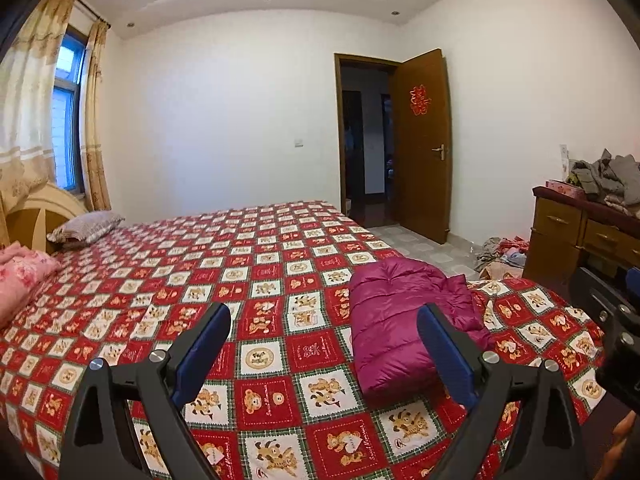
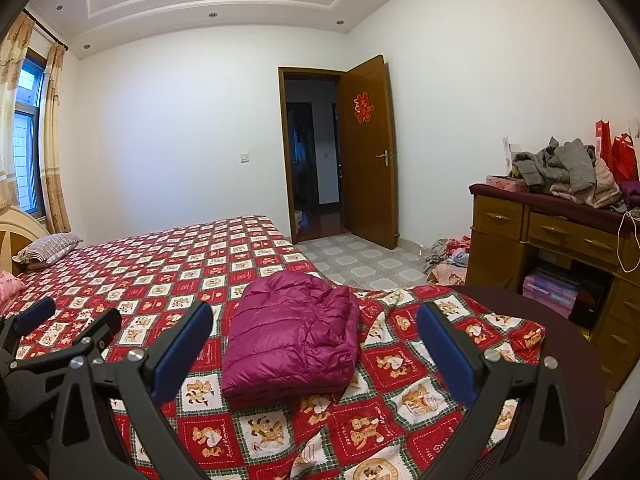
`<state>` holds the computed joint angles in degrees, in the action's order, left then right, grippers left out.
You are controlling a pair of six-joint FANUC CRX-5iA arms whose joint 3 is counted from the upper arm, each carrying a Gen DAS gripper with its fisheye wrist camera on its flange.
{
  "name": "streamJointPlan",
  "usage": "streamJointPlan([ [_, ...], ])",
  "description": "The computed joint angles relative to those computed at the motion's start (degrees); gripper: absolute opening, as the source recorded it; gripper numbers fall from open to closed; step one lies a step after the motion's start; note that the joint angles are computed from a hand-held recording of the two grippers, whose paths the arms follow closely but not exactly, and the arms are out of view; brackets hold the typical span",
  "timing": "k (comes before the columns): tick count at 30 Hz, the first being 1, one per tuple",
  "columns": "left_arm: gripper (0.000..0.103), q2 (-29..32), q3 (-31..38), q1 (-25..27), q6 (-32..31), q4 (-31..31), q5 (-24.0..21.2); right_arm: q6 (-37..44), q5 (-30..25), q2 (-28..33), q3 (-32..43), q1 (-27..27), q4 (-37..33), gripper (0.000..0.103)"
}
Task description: Fold large clothes
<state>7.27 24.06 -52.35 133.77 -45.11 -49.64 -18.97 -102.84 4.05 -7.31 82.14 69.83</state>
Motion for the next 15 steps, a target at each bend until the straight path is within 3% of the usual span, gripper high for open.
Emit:
streamJointPlan([
  [3,0.095,-0.44,-1.05,2.86,-2.27,5.98,1.97,-0.09,0.01,0.01,0.10,0.08,-0.22,0.103],
  [10,0.095,-0.07,-0.27,0.04,0.52,-1.06,-0.64,-0.01,0.23,-0.13,0.25,0.22,-0.97,0.103],
  [15,0.095,0.19,0.26,0.10,-0.26,-0.63,-1.15,-0.11,0.23,0.02,0.37,0.04,-1.17,0.103],
])
